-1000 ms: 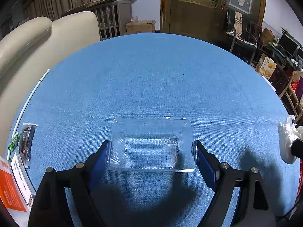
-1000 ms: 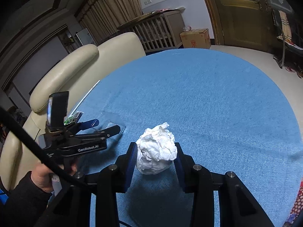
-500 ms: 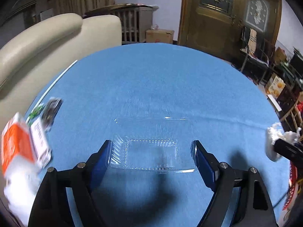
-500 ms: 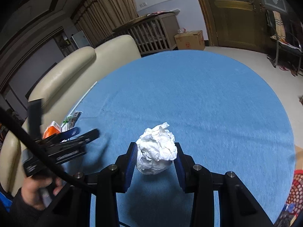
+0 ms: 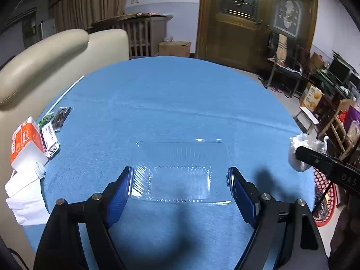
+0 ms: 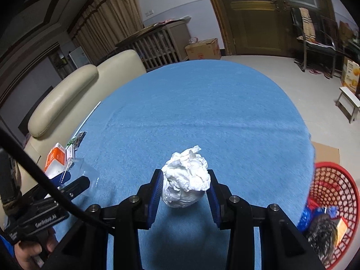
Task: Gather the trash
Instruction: 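Carry the clear tray and tissue ball over the red basket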
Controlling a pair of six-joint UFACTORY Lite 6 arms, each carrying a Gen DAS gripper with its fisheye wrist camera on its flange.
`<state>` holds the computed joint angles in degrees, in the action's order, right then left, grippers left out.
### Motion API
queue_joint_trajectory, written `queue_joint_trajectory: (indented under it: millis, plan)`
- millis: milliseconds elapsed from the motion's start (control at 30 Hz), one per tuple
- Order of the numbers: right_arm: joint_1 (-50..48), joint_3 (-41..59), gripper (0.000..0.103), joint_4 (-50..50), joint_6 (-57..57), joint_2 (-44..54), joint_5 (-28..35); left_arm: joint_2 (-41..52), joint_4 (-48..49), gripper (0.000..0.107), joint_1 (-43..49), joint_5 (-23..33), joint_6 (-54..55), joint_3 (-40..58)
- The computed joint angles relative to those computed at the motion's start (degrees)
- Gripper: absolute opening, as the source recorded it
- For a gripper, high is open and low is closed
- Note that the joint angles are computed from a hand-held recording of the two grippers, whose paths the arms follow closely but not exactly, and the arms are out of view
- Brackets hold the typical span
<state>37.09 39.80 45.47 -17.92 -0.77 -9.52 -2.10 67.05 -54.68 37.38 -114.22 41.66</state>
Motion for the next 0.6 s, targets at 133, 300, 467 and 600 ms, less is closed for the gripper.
queue_joint_trajectory:
  millis: [133,300,467,600]
  plan:
    - [0.96,-4.16,0.041,6.37,-6.39,-5.89,-0.66,1.04,-2.05,0.084,-5.12,4.23,-0.08,2.84]
    - [-0.14,-8.82,0.041,3.43,-3.09,-12.6,-0.32,2.21,-4.08,0.084,-8.84,8.76,1.16,5.97]
    - [-2.09,-14.6,0.041,-5.58,6.1,-18.68,0.3,4.34,-4.78,0.084,-9.96,10.55,2.14,8.83]
    - [-4.57,-16.05,0.041,-19.01,18.81,-20.22,1.54,4.46,-5.24,0.084,-11.64,12.73,1.53,9.57]
